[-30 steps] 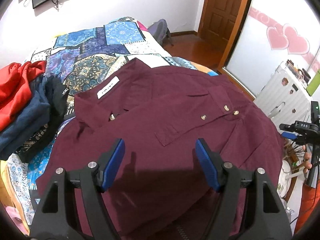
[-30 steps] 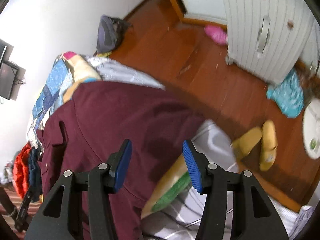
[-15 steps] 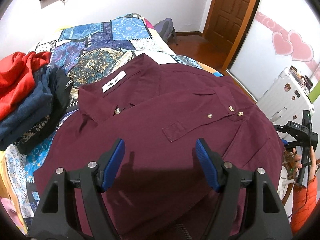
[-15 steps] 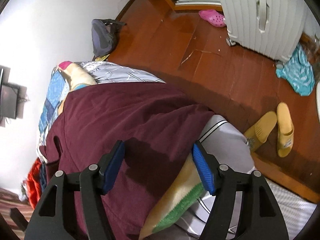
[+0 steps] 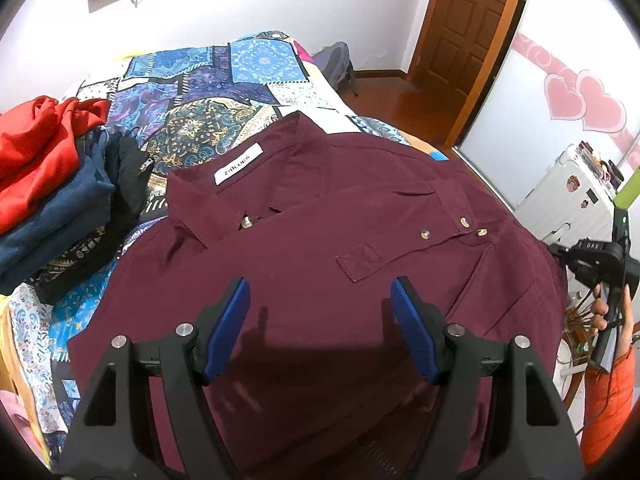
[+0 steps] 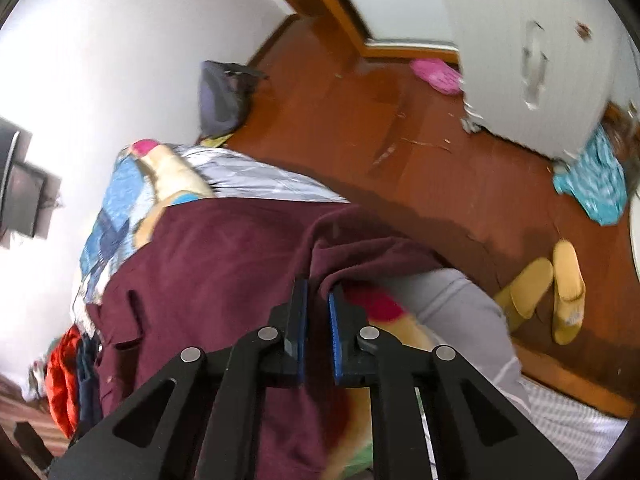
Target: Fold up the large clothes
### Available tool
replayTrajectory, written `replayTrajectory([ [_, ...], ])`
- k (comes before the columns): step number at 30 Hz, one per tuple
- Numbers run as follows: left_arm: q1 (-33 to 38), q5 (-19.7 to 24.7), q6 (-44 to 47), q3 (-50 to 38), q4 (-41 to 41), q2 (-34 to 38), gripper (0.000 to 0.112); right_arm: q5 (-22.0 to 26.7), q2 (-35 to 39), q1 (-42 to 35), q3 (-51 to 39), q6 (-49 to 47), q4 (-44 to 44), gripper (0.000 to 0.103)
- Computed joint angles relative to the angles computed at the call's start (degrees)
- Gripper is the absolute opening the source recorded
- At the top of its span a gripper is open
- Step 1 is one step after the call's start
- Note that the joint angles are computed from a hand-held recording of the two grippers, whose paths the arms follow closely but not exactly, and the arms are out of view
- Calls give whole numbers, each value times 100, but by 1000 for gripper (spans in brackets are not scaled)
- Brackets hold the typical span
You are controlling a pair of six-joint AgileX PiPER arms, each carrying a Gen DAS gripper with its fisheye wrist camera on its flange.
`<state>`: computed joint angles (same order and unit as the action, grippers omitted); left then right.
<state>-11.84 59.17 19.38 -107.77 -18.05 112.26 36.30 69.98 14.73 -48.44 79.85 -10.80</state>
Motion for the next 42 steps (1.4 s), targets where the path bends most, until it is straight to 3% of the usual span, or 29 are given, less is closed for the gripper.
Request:
replayTrajectory([
  [7, 140, -54, 90, 105, -135, -144, 72, 183, 463, 889, -1262, -21, -776, 6],
  [9, 170, -64, 122, 132, -167, -169, 72, -428, 452, 919, -1296, -700, -271, 2],
  [11, 204, -74, 163, 169, -211, -197, 72, -544, 649, 1189, -1696, -1071, -132, 2],
  [15, 265, -90, 226, 261, -313, -259, 72, 664, 1435, 2134, -3031, -922, -1274, 2],
  [19, 345, -109, 327, 320, -422, -322, 72, 1428, 1739, 2455, -3416, -833, -1696, 2],
  [21, 394, -111, 369, 319, -477, -329, 72, 1790, 1709, 2481, -3340, -759, -1842, 5],
  [23, 426, -103, 366, 302, -513, -316, 72, 2056, 1651, 2412, -3292, -776, -1724, 15],
  [25, 450, -81, 349, 266, -570, -269, 72, 2139, 1391, 2291, -2989, -651, -1588, 43],
  [27, 442, -67, 321, 258, -587, -242, 72, 2183, 1035, 2274, -2534, -169, -1730, 56],
  [30, 401, -44, 288, 239, -564, -194, 72, 2302, 541, 2198, -1917, 446, -1751, 57],
  [34, 264, -88, 252, 263, -410, -202, 72, 2018, 31, 1789, -1084, 839, -1293, 57],
  [42, 14, -86, 154, 232, -186, -206, 72, 641, -343, 987, 245, 474, 87, 57],
])
